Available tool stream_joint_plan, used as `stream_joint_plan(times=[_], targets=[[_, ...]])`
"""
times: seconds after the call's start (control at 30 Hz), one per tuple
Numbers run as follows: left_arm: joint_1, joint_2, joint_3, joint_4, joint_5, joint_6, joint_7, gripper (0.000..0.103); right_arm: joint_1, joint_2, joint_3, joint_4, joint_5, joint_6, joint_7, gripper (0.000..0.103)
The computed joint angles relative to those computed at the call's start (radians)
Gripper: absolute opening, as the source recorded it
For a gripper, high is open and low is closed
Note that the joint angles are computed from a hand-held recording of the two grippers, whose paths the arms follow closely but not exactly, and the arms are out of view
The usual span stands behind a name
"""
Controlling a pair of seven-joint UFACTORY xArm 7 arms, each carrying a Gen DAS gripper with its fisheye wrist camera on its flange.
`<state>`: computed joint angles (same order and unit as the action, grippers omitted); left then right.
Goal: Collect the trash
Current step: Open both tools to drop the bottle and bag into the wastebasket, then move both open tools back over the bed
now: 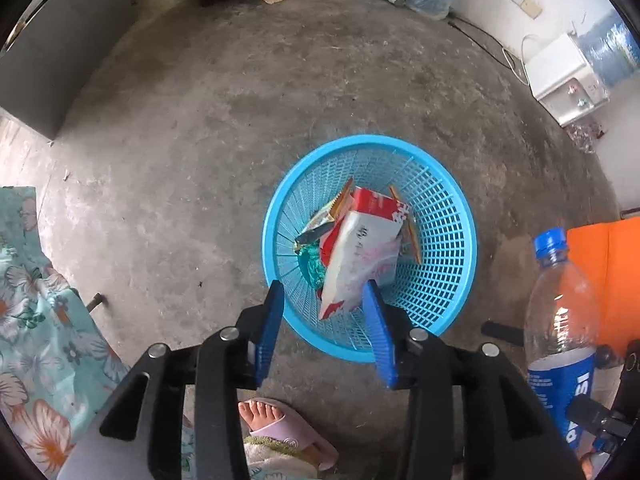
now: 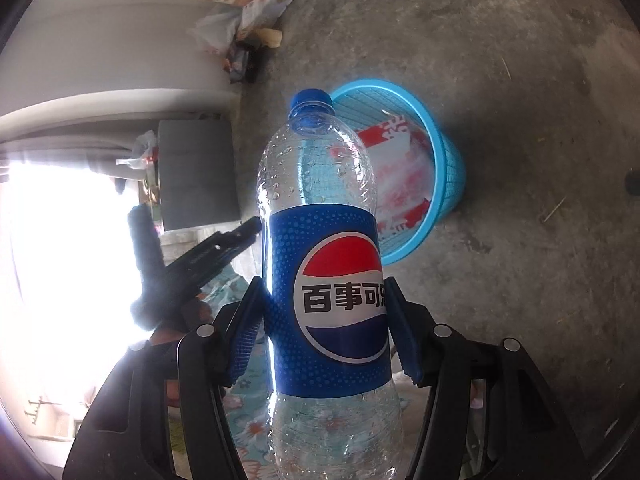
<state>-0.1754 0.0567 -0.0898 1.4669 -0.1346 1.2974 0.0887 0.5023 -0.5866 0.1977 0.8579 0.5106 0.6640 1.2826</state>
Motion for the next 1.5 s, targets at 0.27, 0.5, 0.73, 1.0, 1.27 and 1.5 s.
stream_joint_plan(times=[0.27, 0.5, 0.73, 1.0, 1.27, 1.5], targets=[[0.041, -0.032, 0.027, 0.036, -0.092, 0.017, 0.006, 0.04, -0.003, 0.019, 0.004, 0.016, -0.001, 0.015, 0.017, 0.056], [0.105, -0.195, 0.089, 0.059, -0.214, 0.018, 0.101, 0.063, 0.004, 0.107, -0.01, 0.03, 0.052, -0.051, 0.027, 0.057], [0.166, -0.406, 0.192, 0.0, -0.238, 0.017, 0.196, 0.077, -0.08, 0.291, 0.022, 0.123, -0.116, -0.02, 0.086, 0.073], [0.232, -0.619, 0.296, -0.16, -0.208, 0.014, 0.188, 0.08, -0.092, 0.253, 0.061, 0.167, -0.268, 0.137, 0.197, 0.073], [0.249, -0.741, 0.384, -0.199, -0.214, 0.019, 0.163, 0.081, -0.087, 0.262, 0.106, 0.351, -0.414, 0.346, 0.14, 0.073], [0.253, -0.832, 0.492, -0.156, -0.204, 0.013, 0.148, 0.086, -0.02, 0.49, 0.19, 0.785, -0.655, 0.479, 0.008, 0.083]])
